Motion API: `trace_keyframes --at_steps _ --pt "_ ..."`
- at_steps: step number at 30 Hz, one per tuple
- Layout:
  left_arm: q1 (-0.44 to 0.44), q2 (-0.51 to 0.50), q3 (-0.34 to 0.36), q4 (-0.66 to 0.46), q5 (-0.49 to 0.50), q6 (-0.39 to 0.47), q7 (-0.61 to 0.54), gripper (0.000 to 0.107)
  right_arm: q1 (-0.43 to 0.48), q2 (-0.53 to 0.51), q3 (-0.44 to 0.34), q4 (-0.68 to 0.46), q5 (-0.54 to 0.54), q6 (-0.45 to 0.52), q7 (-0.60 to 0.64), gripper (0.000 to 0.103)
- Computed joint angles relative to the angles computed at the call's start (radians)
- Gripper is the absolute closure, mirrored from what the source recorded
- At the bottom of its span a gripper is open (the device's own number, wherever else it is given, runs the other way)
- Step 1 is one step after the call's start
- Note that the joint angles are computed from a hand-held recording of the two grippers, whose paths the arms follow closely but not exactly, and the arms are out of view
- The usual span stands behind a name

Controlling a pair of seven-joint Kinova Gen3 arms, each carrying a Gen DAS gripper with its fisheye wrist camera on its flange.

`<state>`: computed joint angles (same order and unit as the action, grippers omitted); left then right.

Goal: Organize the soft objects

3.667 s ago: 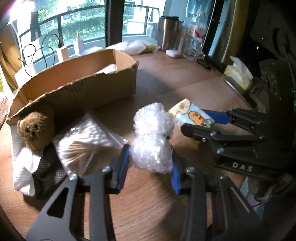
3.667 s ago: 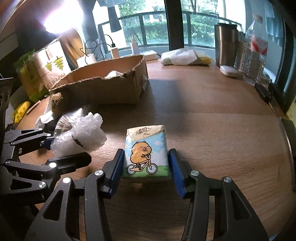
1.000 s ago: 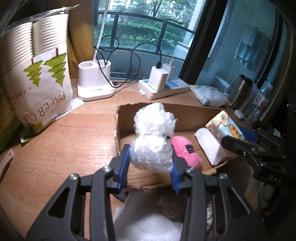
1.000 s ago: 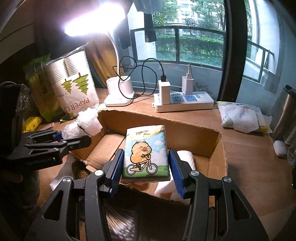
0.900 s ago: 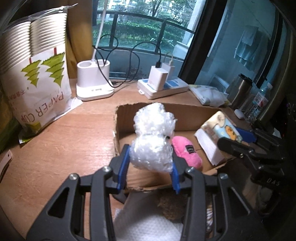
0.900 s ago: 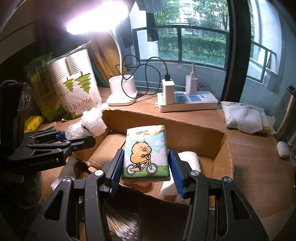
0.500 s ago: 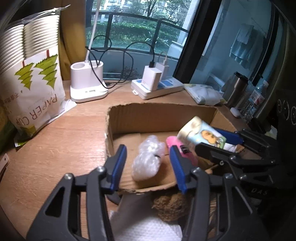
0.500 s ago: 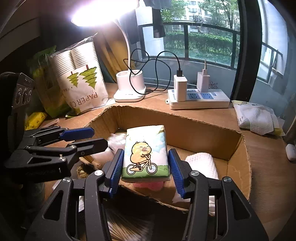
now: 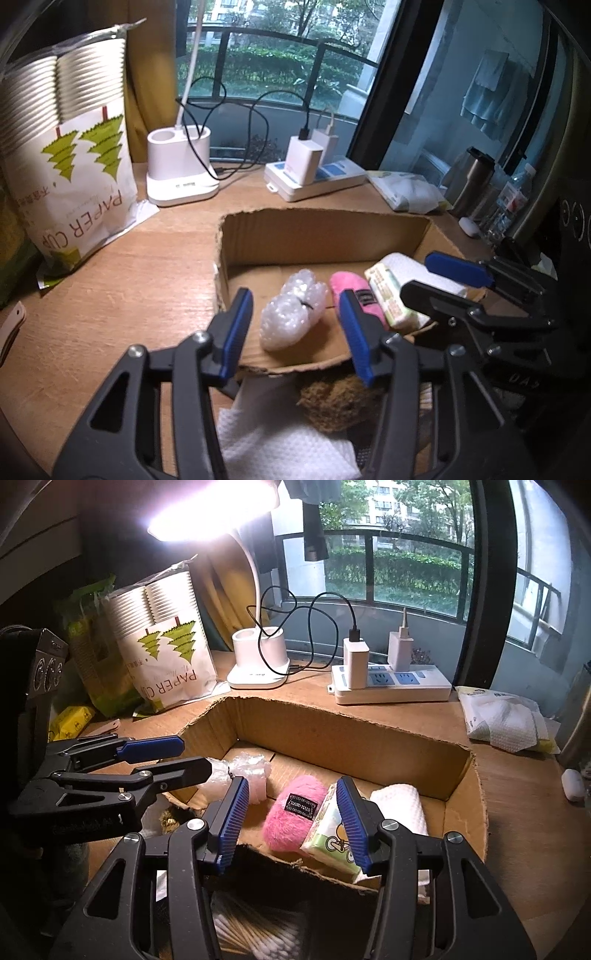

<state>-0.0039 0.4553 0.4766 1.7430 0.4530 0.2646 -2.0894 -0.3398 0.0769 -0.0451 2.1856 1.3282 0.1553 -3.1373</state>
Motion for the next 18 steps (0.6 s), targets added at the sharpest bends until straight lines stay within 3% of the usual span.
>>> trace_keyframes --at_steps 9,10,12,14,18 --pt "-0.045 -0.041 0.055 0.059 0.024 -0.039 -0.029 0.055 0.005 -0.051 -0.052 0.035 0.028 0.049 -0.051 0.051" --pt "-0.059 -0.046 0.070 0.067 0.031 -0.043 -0.036 0.053 0.006 -0.057 -0.058 0.039 0.026 0.056 -0.053 0.051" --pt "-0.093 -0.053 0.109 0.086 0.051 -0.059 -0.054 0.033 0.007 -0.069 -0.071 0.047 0.027 0.067 -0.061 0.051" --pt "-0.137 -0.059 0.156 0.105 0.071 -0.074 -0.072 0.032 0.007 -0.082 -0.084 0.056 0.034 0.080 -0.076 0.051" --pt "-0.162 -0.081 0.183 0.129 0.078 -0.085 -0.077 0.032 0.006 -0.109 -0.108 0.074 0.034 0.105 -0.091 0.051"
